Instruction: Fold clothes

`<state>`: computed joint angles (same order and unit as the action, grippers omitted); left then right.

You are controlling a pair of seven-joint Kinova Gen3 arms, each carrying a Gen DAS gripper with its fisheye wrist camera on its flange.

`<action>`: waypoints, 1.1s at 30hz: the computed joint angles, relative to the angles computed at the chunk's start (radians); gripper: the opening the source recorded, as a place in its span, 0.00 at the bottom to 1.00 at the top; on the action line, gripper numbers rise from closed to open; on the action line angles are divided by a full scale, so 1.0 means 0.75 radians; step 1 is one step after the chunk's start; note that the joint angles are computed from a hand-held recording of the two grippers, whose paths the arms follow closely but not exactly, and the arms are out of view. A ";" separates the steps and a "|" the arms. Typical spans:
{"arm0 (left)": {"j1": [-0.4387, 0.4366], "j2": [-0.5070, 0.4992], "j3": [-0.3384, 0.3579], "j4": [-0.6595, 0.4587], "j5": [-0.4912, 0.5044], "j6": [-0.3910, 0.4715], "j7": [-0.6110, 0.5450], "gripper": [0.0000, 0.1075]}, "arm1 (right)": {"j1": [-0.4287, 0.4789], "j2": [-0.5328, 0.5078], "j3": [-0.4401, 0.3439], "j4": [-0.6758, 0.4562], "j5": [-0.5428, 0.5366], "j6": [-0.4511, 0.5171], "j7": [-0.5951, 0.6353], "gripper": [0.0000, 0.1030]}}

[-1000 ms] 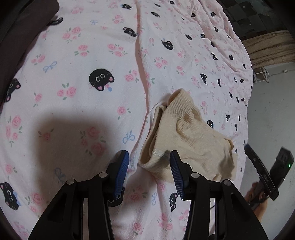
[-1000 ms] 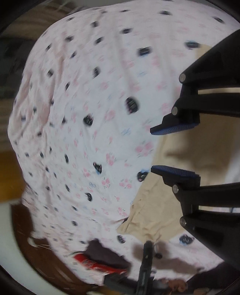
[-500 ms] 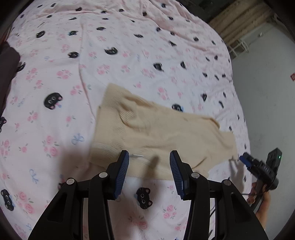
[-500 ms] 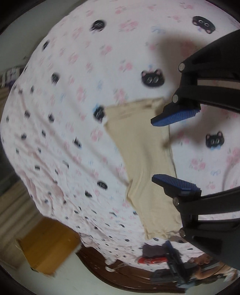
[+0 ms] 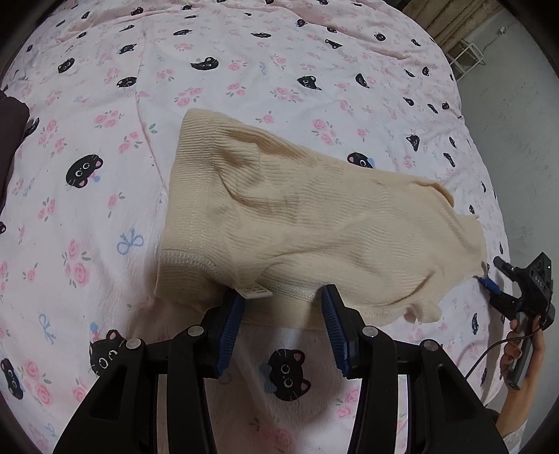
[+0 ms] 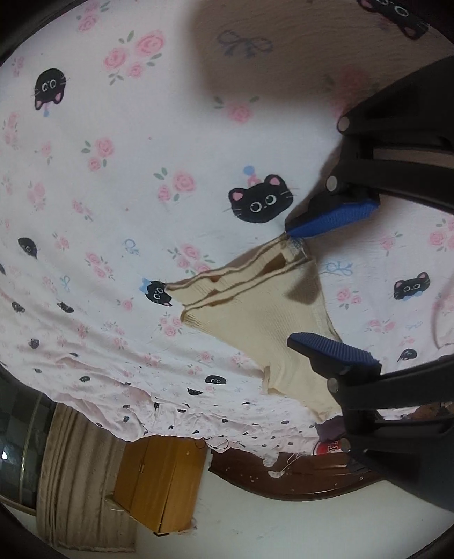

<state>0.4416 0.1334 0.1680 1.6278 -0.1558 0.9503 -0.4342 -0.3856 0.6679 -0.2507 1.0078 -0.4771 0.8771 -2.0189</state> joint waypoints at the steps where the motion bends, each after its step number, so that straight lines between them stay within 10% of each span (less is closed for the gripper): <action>1: 0.002 0.002 0.000 0.000 -0.004 0.001 0.003 0.38 | -0.003 -0.005 0.008 0.009 -0.001 -0.020 -0.019 0.57; 11: 0.000 -0.010 -0.002 0.020 -0.004 -0.030 0.024 0.38 | 0.022 -0.038 -0.035 -0.012 0.015 -0.101 0.146 0.58; 24: -0.009 -0.013 0.003 0.017 0.000 -0.027 0.016 0.38 | 0.001 0.107 -0.015 -0.239 0.004 0.182 0.180 0.44; 33: -0.011 -0.021 0.002 0.025 0.004 -0.037 0.015 0.38 | -0.022 0.120 0.019 -0.259 0.024 0.209 0.150 0.04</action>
<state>0.4330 0.1176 0.1696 1.6467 -0.1525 0.9229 -0.4230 -0.4018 0.7581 -0.2367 0.8138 -0.4588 1.0337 -1.9065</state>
